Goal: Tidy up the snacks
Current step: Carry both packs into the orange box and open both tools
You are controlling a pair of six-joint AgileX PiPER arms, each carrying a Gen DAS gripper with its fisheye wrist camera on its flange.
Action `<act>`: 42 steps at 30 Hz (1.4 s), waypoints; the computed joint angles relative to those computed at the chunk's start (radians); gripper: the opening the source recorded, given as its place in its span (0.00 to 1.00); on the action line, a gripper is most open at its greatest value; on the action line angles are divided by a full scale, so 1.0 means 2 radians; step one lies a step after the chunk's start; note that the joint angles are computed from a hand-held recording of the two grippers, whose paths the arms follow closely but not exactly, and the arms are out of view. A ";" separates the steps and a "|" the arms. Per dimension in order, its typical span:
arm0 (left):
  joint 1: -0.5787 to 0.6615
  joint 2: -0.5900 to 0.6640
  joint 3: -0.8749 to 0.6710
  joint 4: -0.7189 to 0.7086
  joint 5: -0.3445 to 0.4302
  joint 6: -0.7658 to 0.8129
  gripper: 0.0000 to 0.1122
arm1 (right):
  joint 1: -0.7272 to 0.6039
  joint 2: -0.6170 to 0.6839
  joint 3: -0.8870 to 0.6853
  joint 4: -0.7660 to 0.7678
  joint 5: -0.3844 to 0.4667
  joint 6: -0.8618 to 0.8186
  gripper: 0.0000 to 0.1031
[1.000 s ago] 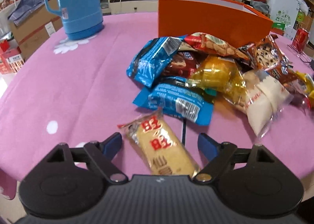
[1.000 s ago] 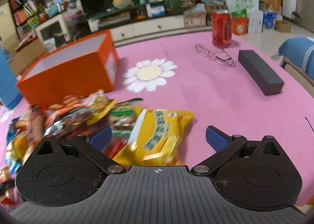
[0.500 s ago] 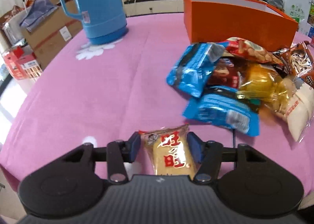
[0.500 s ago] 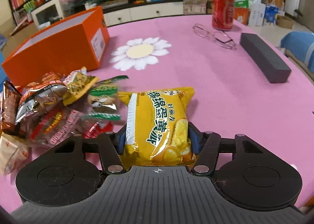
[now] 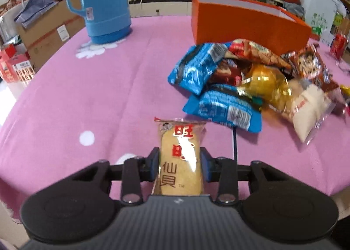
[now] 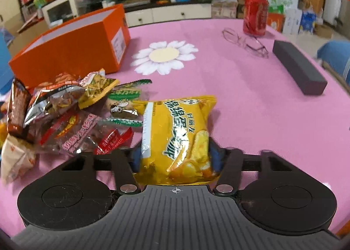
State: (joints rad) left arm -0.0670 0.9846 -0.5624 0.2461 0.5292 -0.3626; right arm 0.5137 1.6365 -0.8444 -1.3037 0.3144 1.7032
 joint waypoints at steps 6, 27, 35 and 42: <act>0.069 -0.022 -0.063 -0.155 0.019 0.161 0.36 | 0.005 -0.061 0.036 -0.121 -0.012 0.137 0.29; -0.001 0.515 -0.639 -0.178 0.005 0.142 0.37 | -0.006 0.374 -0.703 0.558 0.052 -0.609 0.33; 0.005 0.420 -0.566 -0.174 0.023 0.161 0.61 | 0.000 0.285 -0.560 0.409 -0.022 -0.457 0.61; -0.031 0.219 -0.436 -0.206 0.061 0.171 0.61 | 0.011 0.049 -0.245 0.107 -0.103 -0.112 0.68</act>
State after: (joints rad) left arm -0.1297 1.4230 -1.4346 -0.1656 0.6510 -0.0212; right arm 0.5353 1.7347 -1.3352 -1.0906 0.1075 1.4798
